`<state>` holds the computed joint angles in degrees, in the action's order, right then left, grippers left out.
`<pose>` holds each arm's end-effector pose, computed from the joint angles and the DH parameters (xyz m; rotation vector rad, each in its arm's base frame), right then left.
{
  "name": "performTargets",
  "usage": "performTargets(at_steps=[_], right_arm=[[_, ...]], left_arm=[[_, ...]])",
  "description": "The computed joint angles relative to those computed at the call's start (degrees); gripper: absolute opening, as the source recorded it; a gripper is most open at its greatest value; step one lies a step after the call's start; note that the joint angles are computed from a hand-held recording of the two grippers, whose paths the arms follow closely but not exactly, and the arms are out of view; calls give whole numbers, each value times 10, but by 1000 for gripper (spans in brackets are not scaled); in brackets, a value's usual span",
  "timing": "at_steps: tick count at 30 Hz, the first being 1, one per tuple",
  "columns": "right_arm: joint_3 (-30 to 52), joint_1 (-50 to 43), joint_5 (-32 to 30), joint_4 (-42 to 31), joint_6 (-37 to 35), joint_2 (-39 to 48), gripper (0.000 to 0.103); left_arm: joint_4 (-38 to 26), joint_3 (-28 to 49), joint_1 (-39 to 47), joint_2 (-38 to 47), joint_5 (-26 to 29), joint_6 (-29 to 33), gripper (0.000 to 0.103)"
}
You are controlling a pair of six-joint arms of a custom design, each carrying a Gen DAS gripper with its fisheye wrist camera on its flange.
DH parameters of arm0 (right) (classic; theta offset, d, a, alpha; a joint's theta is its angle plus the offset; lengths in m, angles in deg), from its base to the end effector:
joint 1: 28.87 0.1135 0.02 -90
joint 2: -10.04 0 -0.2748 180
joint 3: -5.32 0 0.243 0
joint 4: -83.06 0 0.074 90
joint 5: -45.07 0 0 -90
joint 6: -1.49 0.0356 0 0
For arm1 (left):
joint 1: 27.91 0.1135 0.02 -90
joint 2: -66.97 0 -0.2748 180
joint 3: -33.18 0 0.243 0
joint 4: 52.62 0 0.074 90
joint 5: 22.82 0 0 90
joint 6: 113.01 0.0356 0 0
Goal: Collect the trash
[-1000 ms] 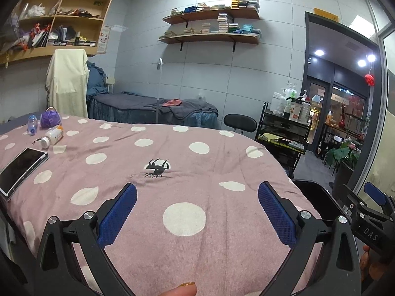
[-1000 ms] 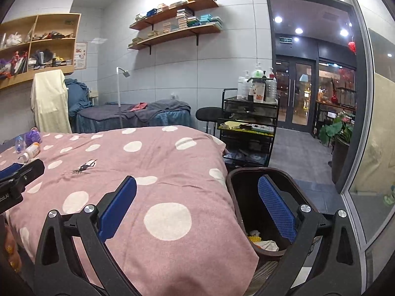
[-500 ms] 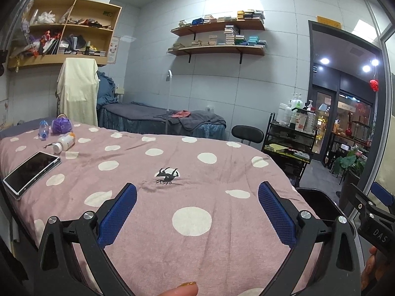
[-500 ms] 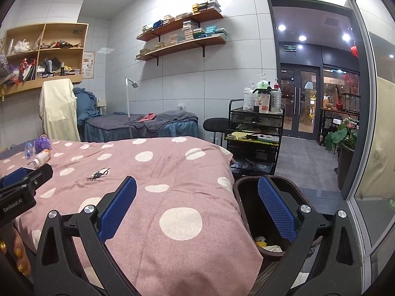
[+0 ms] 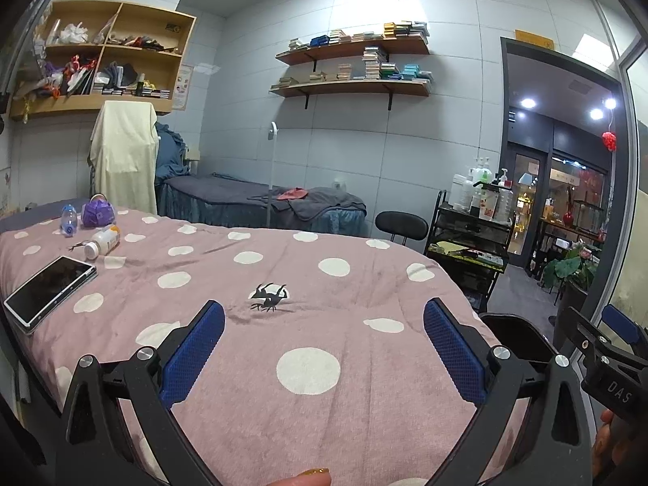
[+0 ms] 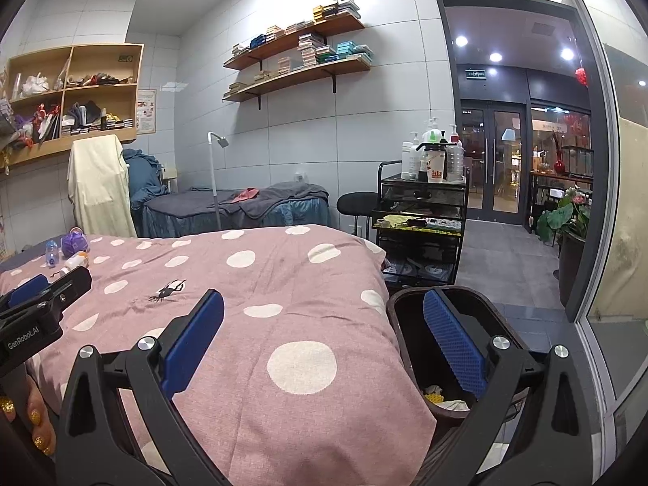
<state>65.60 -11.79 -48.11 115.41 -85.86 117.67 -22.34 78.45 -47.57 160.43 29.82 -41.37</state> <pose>0.3566 0.1116 0.1683 -0.2702 1.8222 0.2925 0.2859 -0.0792 0.1752 -0.4148 1.7723 0.1460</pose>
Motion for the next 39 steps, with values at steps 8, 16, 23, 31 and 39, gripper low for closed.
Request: performTargets(at_steps=[8, 16, 23, 31, 39], right_arm=[[4, -3, -4, -2, 3, 2, 97], [2, -7, -6, -1, 10, 1, 97], [5, -8, -8, -7, 13, 2, 97], [8, -9, -9, -9, 14, 4, 97], [8, -11, -10, -5, 16, 9, 97]], left_arm=[[-2, 1, 0, -2, 2, -1, 97], [-8, 0, -1, -7, 3, -3, 97], [-8, -1, 0, -7, 1, -4, 97], [-9, -2, 2, -8, 3, -4, 97], [-5, -4, 4, -7, 6, -4, 97]])
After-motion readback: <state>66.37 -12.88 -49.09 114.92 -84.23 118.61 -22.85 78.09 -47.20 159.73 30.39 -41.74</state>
